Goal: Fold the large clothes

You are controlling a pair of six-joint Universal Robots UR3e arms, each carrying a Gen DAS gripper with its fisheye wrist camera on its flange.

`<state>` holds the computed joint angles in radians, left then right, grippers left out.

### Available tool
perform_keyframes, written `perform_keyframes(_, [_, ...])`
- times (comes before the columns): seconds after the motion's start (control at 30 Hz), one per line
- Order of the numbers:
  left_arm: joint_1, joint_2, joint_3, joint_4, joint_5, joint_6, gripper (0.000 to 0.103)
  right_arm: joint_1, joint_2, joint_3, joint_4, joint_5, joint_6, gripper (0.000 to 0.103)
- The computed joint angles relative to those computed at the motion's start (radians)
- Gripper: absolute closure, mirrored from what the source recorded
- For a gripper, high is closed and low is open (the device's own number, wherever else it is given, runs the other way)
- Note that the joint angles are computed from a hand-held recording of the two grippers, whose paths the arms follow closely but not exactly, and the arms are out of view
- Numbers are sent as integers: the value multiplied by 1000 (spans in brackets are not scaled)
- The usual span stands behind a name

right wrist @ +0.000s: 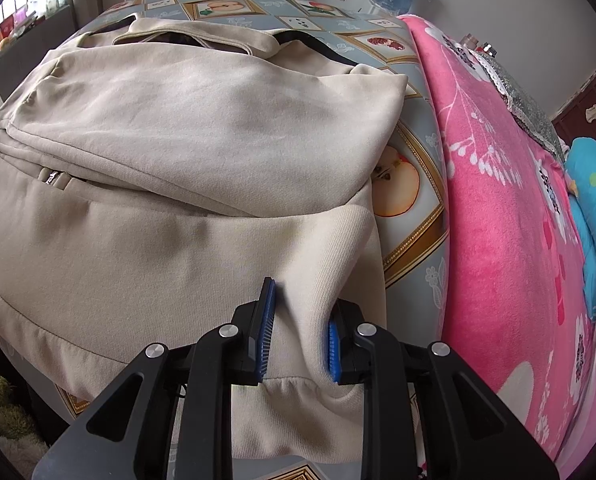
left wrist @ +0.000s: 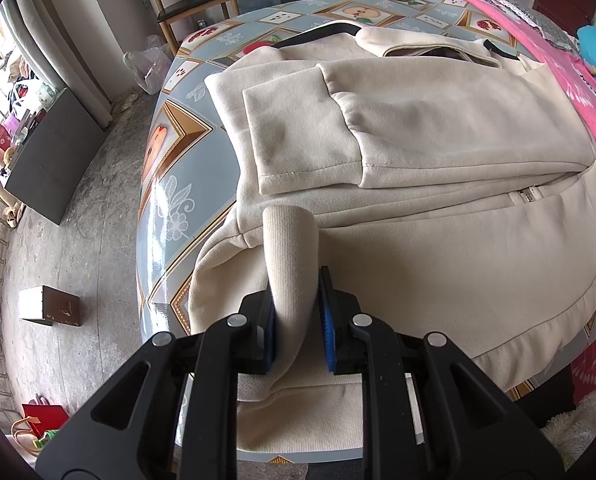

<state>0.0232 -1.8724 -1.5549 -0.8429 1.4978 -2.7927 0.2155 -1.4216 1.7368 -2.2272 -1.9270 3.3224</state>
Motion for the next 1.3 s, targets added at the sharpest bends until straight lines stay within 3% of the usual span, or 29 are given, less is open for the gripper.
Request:
perform_keyframes(0.07, [6,5,-12,14,-14,1,86,6,-2,5,-9,-9,5,82])
perform_keyframes(0.1, [15,20,-37,36,-30,11,87,19,-1,6,-11,-29,12,89])
perform_keyframes(0.2, [55,84,-120,78,-99,56,93,43,-13,5,8,-64,48,96])
perform_keyframes(0.33, [191,246,-204,-22,-307,121,98,65,-110,47,-2,-84,109,96])
perform_keyframes(0.5, [381,497,-293,-210,-562,295,98,113,-254,77,-14,-127,185,97])
perform_keyframes(0.6, [438,532,-273,-255,-643,332,98,97,-274,69,-56,-142,179,97])
perform_keyframes(0.7, [437,466,-206,-248,-683,303,98,30,-279,73,-119,-80,137,97])
perform_keyframes(0.77, [397,384,-151,-196,-663,264,98,-28,-261,71,-159,-14,104,97])
perform_keyframes(0.93, [265,83,77,-126,-509,102,98,-137,-108,49,-277,105,60,97])
perform_keyframes(1.1, [187,-121,232,-83,-393,25,98,-156,85,-28,-344,96,25,97])
perform_keyframes(1.3, [163,-192,287,-31,-365,-21,98,-175,134,-39,-385,104,48,97])
